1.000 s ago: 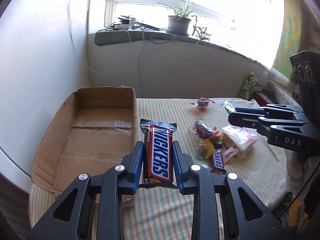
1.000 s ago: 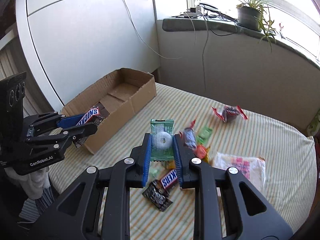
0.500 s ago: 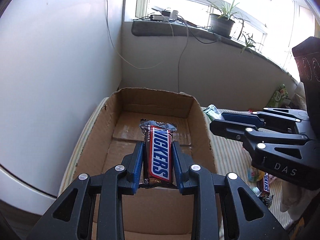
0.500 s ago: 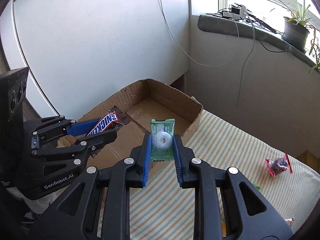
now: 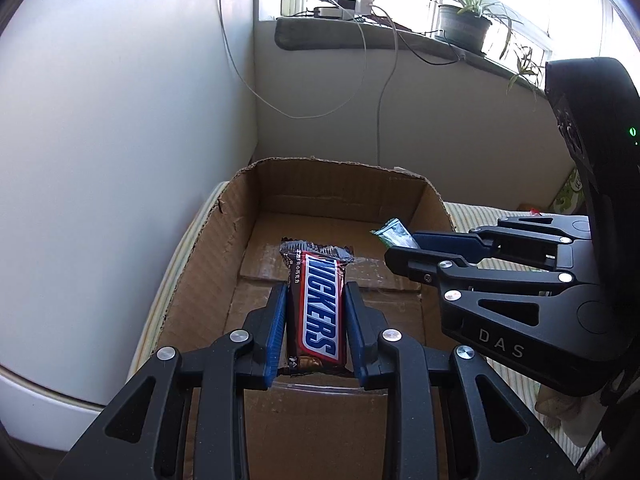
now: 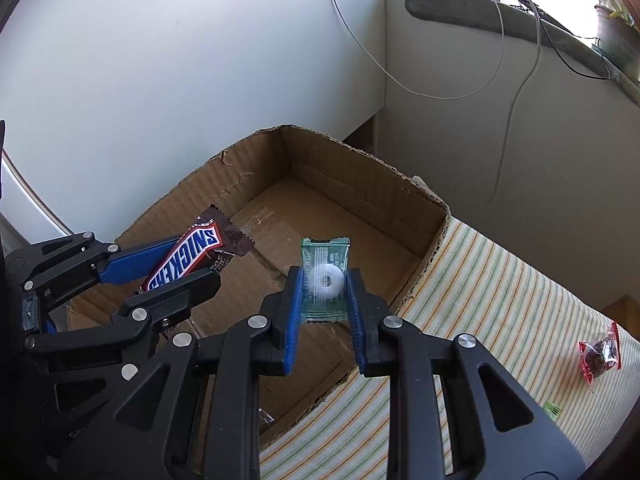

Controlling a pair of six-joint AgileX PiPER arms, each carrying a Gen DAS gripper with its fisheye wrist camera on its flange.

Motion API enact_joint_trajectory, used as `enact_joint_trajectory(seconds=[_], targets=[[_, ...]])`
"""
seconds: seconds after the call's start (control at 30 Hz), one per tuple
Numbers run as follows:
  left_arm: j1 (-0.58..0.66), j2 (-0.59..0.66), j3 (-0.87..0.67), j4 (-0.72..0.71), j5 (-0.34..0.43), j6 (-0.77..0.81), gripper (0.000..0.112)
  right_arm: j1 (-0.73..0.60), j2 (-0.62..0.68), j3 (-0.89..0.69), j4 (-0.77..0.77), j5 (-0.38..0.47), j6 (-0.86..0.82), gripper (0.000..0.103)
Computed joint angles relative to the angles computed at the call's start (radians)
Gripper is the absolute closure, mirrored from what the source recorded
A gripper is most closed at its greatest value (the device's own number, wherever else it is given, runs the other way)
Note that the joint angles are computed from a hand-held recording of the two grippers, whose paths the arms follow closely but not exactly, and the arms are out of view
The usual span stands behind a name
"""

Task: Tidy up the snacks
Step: 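Carry both snacks over the cardboard box and open both tools to drop them, then move the right tool back to the bagged bread loaf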

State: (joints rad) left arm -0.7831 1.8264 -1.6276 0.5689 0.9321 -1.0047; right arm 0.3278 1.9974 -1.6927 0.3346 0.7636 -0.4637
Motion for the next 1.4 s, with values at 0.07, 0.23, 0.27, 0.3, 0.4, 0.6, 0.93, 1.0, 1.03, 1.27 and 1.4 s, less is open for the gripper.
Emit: enact_joint_trajectory(seconds=[0.07,0.23,0.27,0.3,0.4,0.6,0.93,1.0,1.03,1.27,1.4], targets=[[-0.002,0.007,-0.009,0.002,0.013,0.003,0.085,-0.001,-0.002,0.003,0.012,-0.005,-0.013,0.079],[-0.019,0.009,-0.02,0.046,0.04,-0.024,0.085,-0.015,-0.036,0.03,0.023,-0.02,-0.017,0.065],[-0.023,0.006,-0.02,0.05,0.042,-0.027,0.085,-0.018,-0.044,0.035,0.021,-0.021,-0.016,0.065],[-0.028,0.003,-0.018,0.058,0.045,-0.035,0.085,-0.022,-0.055,0.042,0.02,-0.022,-0.015,0.065],[-0.05,-0.01,-0.016,0.09,0.057,-0.059,0.085,-0.033,-0.09,0.073,0.02,-0.033,-0.022,0.065],[-0.128,-0.022,-0.042,0.167,0.109,-0.103,0.085,-0.071,-0.197,0.17,0.044,-0.064,-0.062,0.058],[-0.286,0.024,-0.134,0.292,0.136,-0.151,0.085,-0.217,-0.417,0.377,0.114,-0.111,-0.187,0.049],[-0.302,0.042,-0.154,0.294,0.111,-0.149,0.085,-0.272,-0.456,0.415,0.161,-0.101,-0.243,0.046],[-0.311,0.079,-0.206,0.3,0.127,-0.118,0.083,-0.307,-0.473,0.433,0.196,-0.091,-0.278,0.044],[-0.383,0.238,-0.412,0.333,0.171,-0.047,0.08,-0.507,-0.572,0.555,0.295,-0.062,-0.427,0.042],[-0.408,0.318,-0.528,0.3,0.179,0.048,0.077,-0.624,-0.621,0.615,0.349,-0.033,-0.532,0.039]])
